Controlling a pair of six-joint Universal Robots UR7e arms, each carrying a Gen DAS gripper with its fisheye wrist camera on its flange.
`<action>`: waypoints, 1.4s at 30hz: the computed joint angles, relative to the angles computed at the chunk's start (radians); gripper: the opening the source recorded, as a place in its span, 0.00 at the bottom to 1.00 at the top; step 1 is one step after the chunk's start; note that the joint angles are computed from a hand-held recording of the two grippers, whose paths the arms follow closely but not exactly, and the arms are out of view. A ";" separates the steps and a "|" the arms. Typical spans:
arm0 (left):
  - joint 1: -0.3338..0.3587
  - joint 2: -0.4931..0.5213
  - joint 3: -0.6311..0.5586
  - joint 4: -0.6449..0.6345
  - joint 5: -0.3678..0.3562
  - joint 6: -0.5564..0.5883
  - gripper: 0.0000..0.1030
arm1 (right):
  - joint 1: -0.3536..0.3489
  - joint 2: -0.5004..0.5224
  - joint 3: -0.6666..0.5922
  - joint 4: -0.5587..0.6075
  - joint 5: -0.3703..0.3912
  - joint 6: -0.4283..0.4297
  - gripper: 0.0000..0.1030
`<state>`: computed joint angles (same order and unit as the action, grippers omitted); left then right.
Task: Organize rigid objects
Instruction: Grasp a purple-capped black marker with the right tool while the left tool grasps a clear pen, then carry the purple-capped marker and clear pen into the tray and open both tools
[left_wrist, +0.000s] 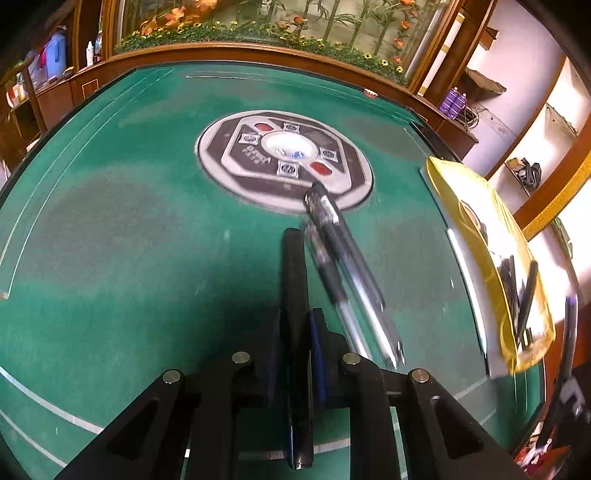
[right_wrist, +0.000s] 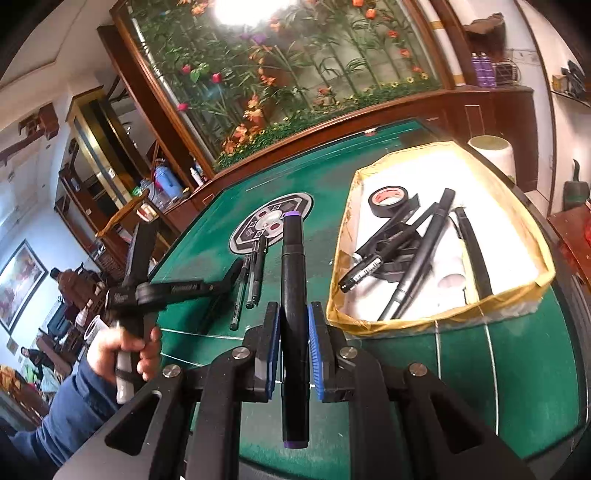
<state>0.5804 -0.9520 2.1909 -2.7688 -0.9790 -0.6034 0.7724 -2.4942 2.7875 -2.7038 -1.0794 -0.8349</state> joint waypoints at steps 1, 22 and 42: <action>-0.015 -0.016 0.024 0.000 0.005 -0.012 0.15 | -0.022 -0.029 0.003 0.022 0.017 -0.003 0.14; -0.152 0.087 -0.089 -0.088 -0.188 0.073 0.15 | -0.046 0.184 -0.091 -0.204 -0.019 0.145 0.14; -0.116 0.420 -0.457 -0.005 -0.317 0.092 0.15 | 0.146 0.573 -0.322 -0.402 -0.348 0.305 0.14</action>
